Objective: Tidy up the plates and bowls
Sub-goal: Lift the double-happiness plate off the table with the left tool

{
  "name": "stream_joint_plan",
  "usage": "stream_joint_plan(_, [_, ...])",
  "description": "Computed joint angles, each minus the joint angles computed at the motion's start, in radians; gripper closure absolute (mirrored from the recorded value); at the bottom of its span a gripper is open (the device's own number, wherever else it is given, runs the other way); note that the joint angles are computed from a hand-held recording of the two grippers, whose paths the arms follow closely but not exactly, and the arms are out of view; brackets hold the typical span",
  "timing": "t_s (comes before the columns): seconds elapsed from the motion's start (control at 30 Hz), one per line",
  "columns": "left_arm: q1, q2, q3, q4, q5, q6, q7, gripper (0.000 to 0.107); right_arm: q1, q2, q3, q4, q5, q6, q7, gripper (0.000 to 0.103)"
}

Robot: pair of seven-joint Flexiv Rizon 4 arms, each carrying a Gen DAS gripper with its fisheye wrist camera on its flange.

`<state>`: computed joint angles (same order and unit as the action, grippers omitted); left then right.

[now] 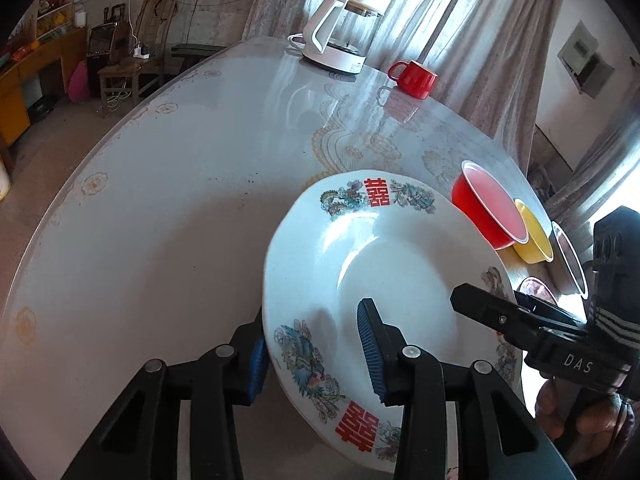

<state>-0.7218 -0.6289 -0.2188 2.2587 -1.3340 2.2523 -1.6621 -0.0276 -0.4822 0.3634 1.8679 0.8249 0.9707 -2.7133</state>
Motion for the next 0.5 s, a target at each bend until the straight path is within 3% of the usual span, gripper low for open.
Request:
stream_joint_plan(0.1, [-0.004, -0.003, 0.004, -0.004, -0.047, 0.048, 0.000, 0.062, 0.019, -0.003, 0.000, 0.011, -0.007, 0.043, -0.007, 0.030])
stream_joint_plan(0.2, [0.026, 0.003, -0.012, -0.001, -0.007, 0.038, -0.004, 0.064, 0.023, -0.007, 0.009, 0.016, -0.013, 0.066, -0.005, 0.030])
stream_joint_plan(0.23, [0.039, -0.005, -0.053, -0.023, -0.055, 0.067, 0.057, 0.058, 0.024, -0.007, 0.011, 0.019, -0.016, 0.073, -0.004, 0.030])
stream_joint_plan(0.27, [0.025, -0.023, -0.081, -0.074, -0.168, 0.103, 0.168, 0.058, 0.021, -0.004, 0.012, 0.020, -0.021, 0.066, 0.003, 0.030])
stream_joint_plan(0.3, [0.004, -0.030, -0.077, -0.098, -0.216, 0.111, 0.214, 0.059, 0.017, -0.001, 0.013, 0.020, -0.023, 0.053, 0.013, 0.030])
stream_joint_plan(0.33, [-0.011, -0.026, -0.059, -0.088, -0.205, 0.098, 0.194, 0.059, 0.010, 0.001, 0.014, 0.016, -0.024, 0.032, 0.023, 0.030])
stream_joint_plan(0.4, [0.011, -0.012, -0.049, -0.024, -0.076, 0.082, 0.056, 0.059, -0.004, 0.003, 0.016, 0.011, -0.009, 0.014, 0.018, 0.030])
stream_joint_plan(0.5, [-0.002, -0.011, -0.066, -0.036, -0.135, 0.098, 0.108, 0.060, -0.019, 0.008, 0.012, 0.005, 0.005, -0.028, 0.013, 0.030])
